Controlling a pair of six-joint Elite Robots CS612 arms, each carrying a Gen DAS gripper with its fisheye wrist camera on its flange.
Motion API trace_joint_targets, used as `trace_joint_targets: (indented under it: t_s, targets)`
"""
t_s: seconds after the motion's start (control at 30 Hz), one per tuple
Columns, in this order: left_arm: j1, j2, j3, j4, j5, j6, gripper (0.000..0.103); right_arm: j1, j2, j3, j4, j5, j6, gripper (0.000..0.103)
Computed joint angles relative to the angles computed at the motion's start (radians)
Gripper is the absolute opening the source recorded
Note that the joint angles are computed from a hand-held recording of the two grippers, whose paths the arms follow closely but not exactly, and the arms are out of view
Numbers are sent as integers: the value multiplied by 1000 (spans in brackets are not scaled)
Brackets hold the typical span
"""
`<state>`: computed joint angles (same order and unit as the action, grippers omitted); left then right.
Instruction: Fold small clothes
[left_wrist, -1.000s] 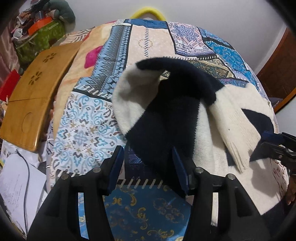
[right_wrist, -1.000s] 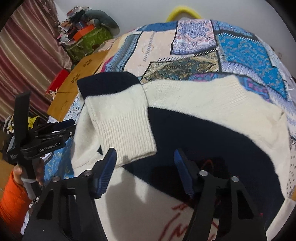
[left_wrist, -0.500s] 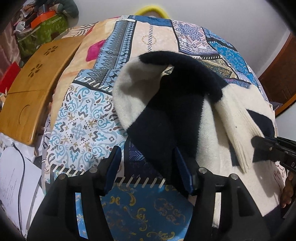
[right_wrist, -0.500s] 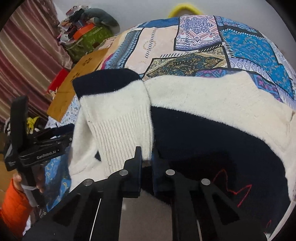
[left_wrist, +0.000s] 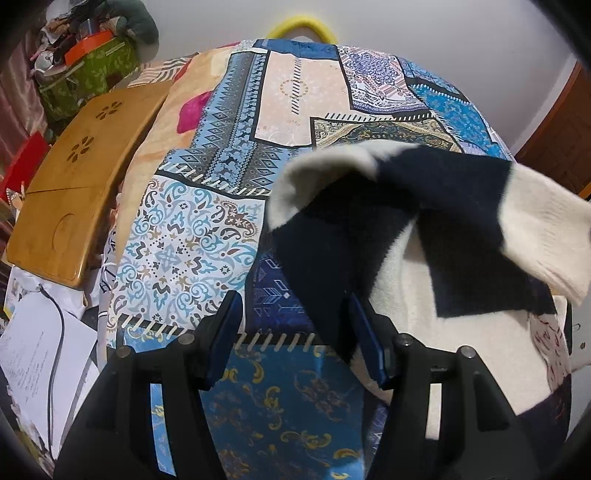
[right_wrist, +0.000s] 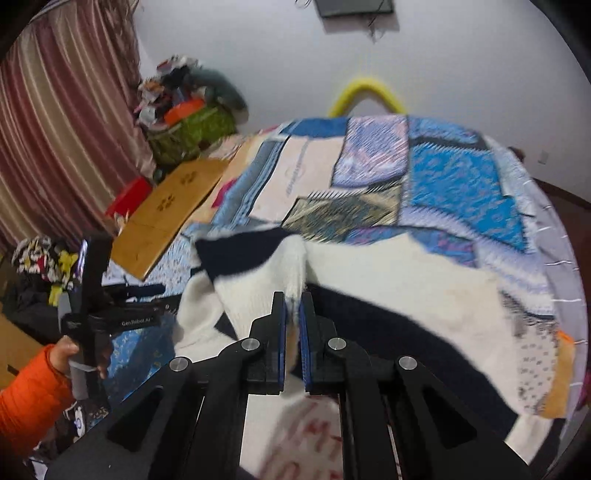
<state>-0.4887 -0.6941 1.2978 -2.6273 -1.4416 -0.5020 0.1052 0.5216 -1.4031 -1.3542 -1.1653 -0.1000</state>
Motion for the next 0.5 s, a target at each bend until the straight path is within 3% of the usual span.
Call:
trace_joint_targets:
  t_s: [0.5]
  targets:
    - [-30, -19, -11, 8, 27, 16, 59, -84, 50, -126, 8, -48, 83, 6]
